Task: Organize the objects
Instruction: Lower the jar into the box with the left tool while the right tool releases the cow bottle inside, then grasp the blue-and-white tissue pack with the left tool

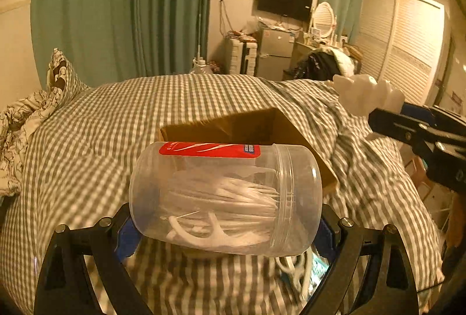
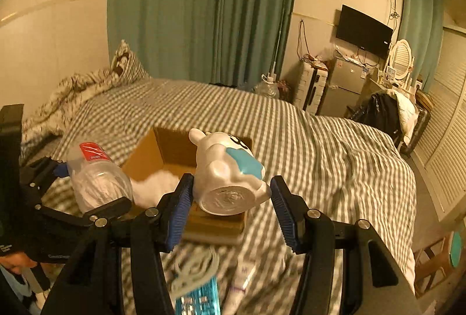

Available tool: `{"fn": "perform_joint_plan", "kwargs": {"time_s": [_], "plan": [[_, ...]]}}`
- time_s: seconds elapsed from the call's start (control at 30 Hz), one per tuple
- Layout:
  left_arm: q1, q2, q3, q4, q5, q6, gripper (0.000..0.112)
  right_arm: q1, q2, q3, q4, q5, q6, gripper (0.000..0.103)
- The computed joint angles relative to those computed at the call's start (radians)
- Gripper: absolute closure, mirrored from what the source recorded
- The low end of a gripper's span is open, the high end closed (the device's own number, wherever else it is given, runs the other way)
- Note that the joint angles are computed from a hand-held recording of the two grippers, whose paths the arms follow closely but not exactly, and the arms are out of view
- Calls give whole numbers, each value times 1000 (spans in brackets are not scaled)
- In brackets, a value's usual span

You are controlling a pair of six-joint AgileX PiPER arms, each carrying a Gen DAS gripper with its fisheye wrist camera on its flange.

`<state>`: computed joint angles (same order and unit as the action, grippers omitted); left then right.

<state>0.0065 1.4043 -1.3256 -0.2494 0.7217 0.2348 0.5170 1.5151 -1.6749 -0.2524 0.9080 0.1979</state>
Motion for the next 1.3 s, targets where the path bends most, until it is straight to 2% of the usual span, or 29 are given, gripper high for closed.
{"fn": "perform_joint_plan", "kwargs": {"time_s": [0.17,0.3,0.43,0.5,0.53,0.63,0.73,0.93,1.03,1.17,1.3], "plan": [[-49,156,-144,117,14,-102,17,-48,194,-207,96,47,-75,49],[-40,254,-202,95,23,-98,17,-77,298,-287,158,55,-111,49],[-21,289,-219,40,35,-54,16,-113,348,-304,252,35,-151,49],[-10,286,-212,14,33,-42,15,-116,346,-281,257,14,-152,37],[-8,281,-212,15,33,-51,11,-116,337,-267,251,5,-148,30],[-9,255,-209,45,37,-95,9,-124,292,-225,261,-11,-161,30],[-15,206,-195,86,46,-144,9,-125,237,-205,240,8,-155,29],[-52,81,-164,206,103,-238,9,-127,75,-150,224,79,-159,28],[-57,0,-125,218,130,-256,9,-116,-16,-112,209,117,-163,28],[-59,-122,-20,209,152,-248,9,-83,-128,-38,172,171,-134,26],[-97,-234,129,266,135,-295,9,2,-256,131,56,175,-45,26]]}}
